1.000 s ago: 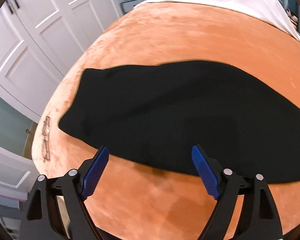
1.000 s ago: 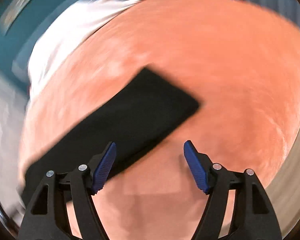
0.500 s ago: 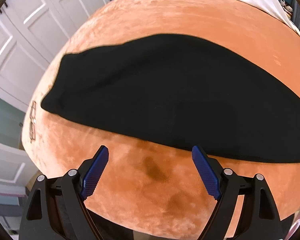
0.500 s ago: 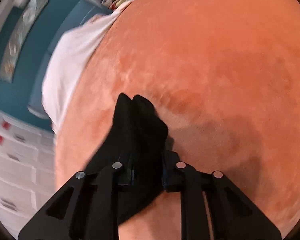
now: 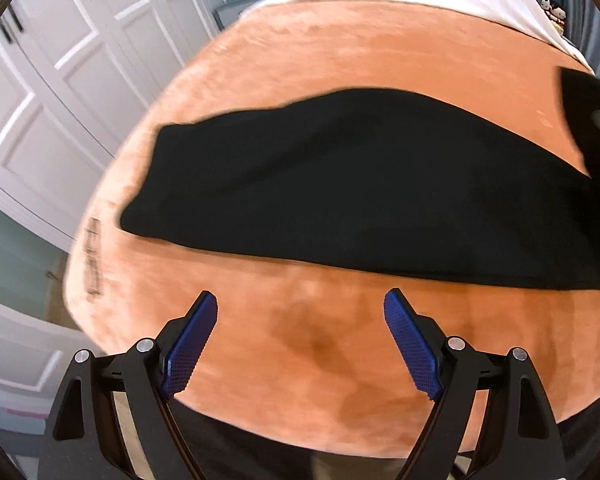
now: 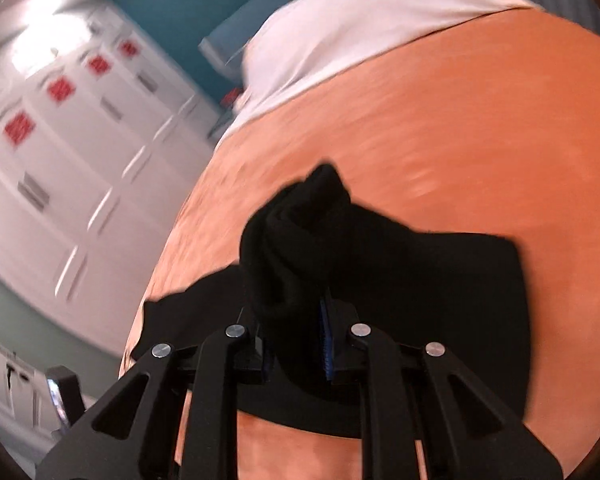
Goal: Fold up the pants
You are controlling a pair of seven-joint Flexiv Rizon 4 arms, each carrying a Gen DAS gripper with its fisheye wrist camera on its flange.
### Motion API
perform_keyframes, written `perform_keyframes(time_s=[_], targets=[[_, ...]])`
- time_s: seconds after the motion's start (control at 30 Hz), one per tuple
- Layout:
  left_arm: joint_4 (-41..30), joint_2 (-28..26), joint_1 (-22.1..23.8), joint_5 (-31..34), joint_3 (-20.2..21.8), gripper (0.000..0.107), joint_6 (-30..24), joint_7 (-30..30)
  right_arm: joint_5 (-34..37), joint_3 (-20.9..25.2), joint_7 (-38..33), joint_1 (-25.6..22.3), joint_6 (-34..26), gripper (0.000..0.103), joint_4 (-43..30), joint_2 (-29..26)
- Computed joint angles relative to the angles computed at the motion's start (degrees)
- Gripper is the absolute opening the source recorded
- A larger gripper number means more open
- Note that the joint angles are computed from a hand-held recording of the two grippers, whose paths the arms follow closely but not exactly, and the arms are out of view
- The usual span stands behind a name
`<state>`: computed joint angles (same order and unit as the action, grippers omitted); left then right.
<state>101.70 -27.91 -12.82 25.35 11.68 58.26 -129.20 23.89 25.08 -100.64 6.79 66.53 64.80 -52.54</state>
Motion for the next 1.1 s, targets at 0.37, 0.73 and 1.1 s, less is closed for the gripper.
perform_keyframes(time_s=[0.37, 0.73, 1.1], targets=[[3.9, 1.8, 4.1, 4.2, 2.8, 0.083, 6.9, -0.6, -12.6, -9.4, 13.9, 14.2, -2.6, 0.017, -3.7, -4.5], [5.2, 0.6, 5.3, -0.3, 3.6, 0.083, 8.9, 3.5, -29.2, -16.7, 23.2, 21.3, -6.0, 0.034, -4.4, -9.0], [5.8, 0.7, 6.3, -3.2, 2.0, 0.083, 8.6, 3.8, -26.7, -22.9, 33.0, 12.5, 9.6, 0.087, 21.7, 6.2]])
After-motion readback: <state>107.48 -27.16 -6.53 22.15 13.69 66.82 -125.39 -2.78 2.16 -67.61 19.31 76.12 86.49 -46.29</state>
